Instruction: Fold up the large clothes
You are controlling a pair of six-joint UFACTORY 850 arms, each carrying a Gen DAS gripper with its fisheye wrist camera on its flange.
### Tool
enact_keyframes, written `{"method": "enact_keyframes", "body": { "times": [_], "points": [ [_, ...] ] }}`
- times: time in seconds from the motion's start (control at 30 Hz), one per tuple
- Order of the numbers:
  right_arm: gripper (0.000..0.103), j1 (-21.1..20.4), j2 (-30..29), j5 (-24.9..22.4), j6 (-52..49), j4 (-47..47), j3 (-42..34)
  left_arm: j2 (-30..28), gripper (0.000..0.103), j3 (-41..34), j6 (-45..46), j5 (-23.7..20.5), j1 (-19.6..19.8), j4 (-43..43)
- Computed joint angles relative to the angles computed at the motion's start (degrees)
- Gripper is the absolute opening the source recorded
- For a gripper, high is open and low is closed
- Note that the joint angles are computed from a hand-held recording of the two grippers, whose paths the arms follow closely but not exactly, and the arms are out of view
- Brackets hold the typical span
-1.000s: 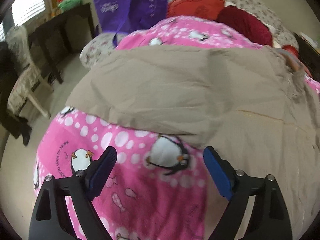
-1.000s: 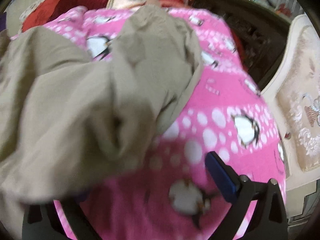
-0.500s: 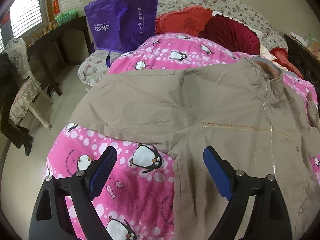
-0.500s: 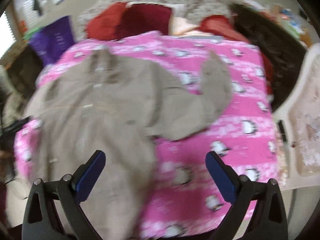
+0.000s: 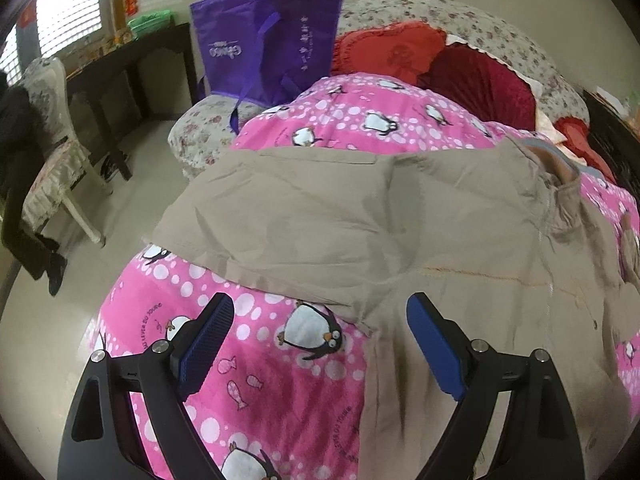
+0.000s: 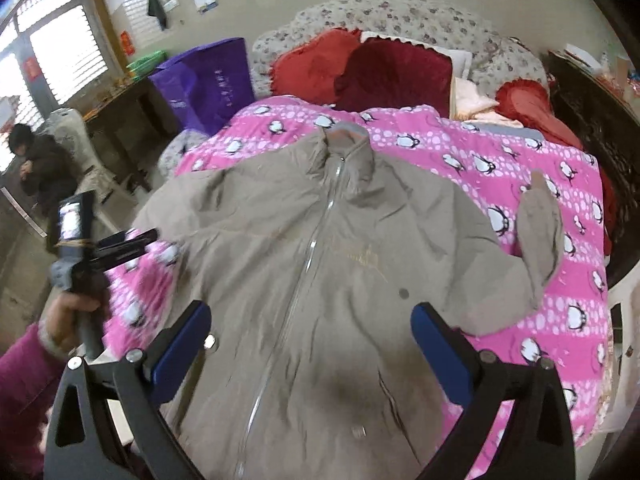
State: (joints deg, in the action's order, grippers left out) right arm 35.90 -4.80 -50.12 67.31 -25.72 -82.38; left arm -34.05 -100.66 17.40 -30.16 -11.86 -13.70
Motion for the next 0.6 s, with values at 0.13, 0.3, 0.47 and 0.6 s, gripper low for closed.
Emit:
{"method": "enact_keyframes", "body": {
  "times": [0.13, 0.3, 0.47, 0.6],
  "points": [
    [0.102, -1.2, -6.0, -0.2, 3.7, -4.1, -1.0, -1.2, 0.08, -1.2, -1.7, 0.1, 0.2, 1.3],
    [0.102, -1.9, -10.5, 0.8, 11.3, -9.5, -1.0, -2.5, 0.08, -2.4, -2.4, 0.3, 0.2, 2.6],
    [0.102, -2.9, -11.9, 0.8, 12.8, -9.7, -0.9, -4.5, 0.08, -4.5, -3.5, -0.5, 0.4, 3.3],
    [0.102, -3.5, -12.2, 2.1, 12.3, -8.3, -0.2, -6.2, 0.08, -6.3, -6.2, -0.7, 0.9, 4.7]
  ]
}}
